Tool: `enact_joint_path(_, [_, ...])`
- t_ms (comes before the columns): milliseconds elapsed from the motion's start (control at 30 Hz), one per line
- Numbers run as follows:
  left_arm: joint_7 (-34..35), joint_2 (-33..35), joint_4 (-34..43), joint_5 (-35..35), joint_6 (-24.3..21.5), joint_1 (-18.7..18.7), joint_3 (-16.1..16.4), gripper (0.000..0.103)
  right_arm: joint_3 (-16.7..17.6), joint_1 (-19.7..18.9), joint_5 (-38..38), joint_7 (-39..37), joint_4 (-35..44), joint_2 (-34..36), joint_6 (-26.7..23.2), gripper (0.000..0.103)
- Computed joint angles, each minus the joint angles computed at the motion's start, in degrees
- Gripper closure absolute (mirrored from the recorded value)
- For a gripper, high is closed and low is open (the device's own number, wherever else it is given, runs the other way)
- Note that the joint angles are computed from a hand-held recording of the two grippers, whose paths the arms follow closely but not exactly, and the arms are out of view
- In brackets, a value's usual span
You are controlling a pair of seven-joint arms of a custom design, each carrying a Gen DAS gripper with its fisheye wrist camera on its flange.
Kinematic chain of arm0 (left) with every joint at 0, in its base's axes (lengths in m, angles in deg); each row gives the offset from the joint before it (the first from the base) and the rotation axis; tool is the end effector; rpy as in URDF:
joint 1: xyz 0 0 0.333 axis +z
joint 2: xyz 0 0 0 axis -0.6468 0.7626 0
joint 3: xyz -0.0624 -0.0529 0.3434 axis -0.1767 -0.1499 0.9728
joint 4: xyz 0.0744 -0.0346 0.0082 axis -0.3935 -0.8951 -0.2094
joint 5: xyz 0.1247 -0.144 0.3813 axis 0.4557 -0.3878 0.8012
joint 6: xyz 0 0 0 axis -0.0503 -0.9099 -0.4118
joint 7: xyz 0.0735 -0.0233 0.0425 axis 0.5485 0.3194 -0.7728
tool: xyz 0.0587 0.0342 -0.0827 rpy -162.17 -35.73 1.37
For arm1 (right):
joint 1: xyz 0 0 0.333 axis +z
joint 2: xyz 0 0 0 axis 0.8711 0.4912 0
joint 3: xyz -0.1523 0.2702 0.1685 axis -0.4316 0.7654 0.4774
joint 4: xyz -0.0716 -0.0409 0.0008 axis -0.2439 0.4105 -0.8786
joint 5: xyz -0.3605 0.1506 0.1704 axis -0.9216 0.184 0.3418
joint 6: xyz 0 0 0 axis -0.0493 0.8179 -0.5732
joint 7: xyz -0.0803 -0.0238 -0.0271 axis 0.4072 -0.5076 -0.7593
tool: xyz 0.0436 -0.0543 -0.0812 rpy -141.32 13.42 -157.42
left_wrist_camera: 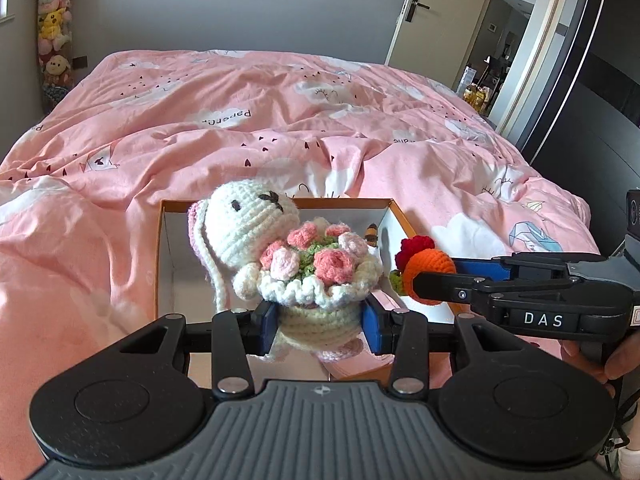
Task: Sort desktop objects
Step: 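Carry the bunny toward the box while right gripper drops the orange ball inside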
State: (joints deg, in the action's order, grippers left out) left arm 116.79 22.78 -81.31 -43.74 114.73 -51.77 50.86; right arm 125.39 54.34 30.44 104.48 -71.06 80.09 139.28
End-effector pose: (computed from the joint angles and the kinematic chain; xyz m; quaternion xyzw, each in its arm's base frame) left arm 0.5937 -0.2426 0.4341 -0.5726 0.7274 -0.3506 0.1417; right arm 0.6049 0.3063 0.4343 -0.7248 0.5337 -0.1241 0.4176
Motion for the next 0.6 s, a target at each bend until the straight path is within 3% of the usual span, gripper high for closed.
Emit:
enact_joint_path(133, [-3.7, 3.9, 3.8, 4.5, -3.0, -1.5, 2.9, 0.054, -8.1, 7.4, -1.4, 1.0, 5.0, 3.0, -3.0, 0.060])
enact_joint_path(433, [-6.5, 10.6, 11.2, 11.3, -10.2, -1.7, 5.2, 0.054, -9.2, 10.4, 2.2, -5.3, 18.0, 13.5, -8.4, 0.060])
enact_joint_path(600, [-9.2, 13.4, 15.0, 14.4, -14.4, -2.5, 7.0, 0.054, -12.1, 14.0, 4.3, -6.0, 26.6, 19.2, -12.6, 0.060])
